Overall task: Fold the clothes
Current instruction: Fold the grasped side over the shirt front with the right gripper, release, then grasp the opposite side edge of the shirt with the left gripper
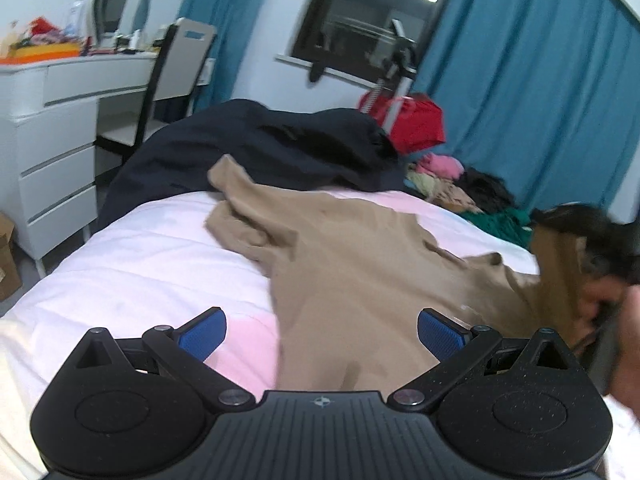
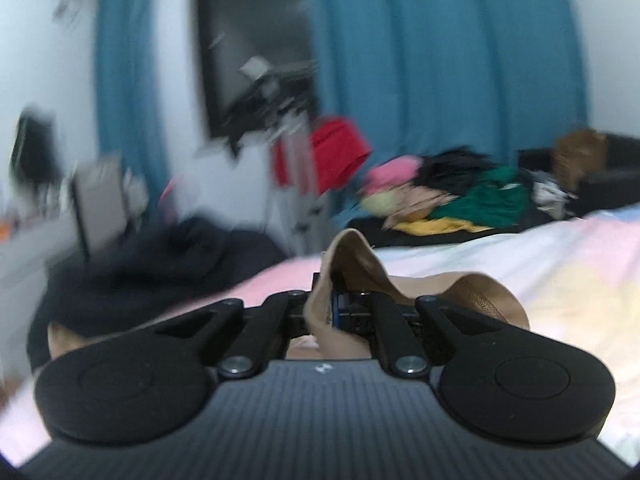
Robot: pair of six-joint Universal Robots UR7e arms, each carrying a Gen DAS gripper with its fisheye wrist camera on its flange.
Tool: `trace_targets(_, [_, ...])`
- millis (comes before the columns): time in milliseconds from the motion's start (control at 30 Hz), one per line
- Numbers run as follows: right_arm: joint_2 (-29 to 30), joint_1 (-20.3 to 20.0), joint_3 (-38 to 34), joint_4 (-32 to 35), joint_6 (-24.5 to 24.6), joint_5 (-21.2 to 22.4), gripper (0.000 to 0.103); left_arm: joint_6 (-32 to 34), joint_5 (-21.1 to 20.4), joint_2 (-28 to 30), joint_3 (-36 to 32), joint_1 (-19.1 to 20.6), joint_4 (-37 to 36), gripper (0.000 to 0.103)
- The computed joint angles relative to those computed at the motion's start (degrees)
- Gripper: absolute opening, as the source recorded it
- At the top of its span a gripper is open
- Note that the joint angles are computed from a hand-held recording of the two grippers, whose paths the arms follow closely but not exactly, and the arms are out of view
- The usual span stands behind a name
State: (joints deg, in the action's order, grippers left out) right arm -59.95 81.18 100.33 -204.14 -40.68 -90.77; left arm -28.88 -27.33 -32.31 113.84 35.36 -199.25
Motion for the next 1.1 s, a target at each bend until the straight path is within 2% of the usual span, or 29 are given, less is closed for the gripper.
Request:
trace_targets(200, [7.84,2.67,-5.81,3.99,-5.54,-6.58,0.007,-1.86,-1.52,-0.32,0.02,2.47,-1.7,0.102])
trace_targets(300, [7.41,2.53,-6.77,9.96,-4.8,-7.93,0.01,-1.36,-2.74,0.24,-0.88,3.63,-2.09,0.102])
trace_targets(367, [6.24,2.37,-7.18,15.54,-3.05,-8.24,0.047,-0.72,-3.35,0.74,-1.63,4.23,-1.73,0.102])
trace_targets(400, [4.81,2.07,-6.09,16.88,-2.28,-7.31,0.082,-0.37,-3.41,0.9,-1.95,4.34,-1.15,0.103])
trace_targets(433, [3.31,1.71,-4.89,18.05,-1.7,-5.87,0.089,0.01,-3.3,1.09,-2.2,4.33,-0.95,0.103])
trace_targets(533, [-2.25,0.95,1.09,18.85,-1.74,-1.05,0.089,1.6,-2.81,1.67,-2.37,3.78,-1.92,0.102])
trace_targets(667, [-10.12,0.56,10.45,13.8,-2.59,0.23,0.089,2.49,-1.71,2.14,-2.42,2.57,-1.19,0.102])
trace_targets(800, [-20.86,-1.92,21.06,11.19,-7.42,3.93,0.089,2.15,-1.42,2.01,-1.34,0.61,1.03,0.102])
trace_targets(933, [-33.5,-7.89,32.04,9.78,-9.47,9.5,0.089,0.1,-3.32,0.77,0.74,-1.64,4.65,0.102])
trace_targets(1100, [-45.31,-14.95,37.18,14.44,-4.21,13.76,0.089,-1.43,-5.56,-0.79,2.61,-4.73,10.03,0.101])
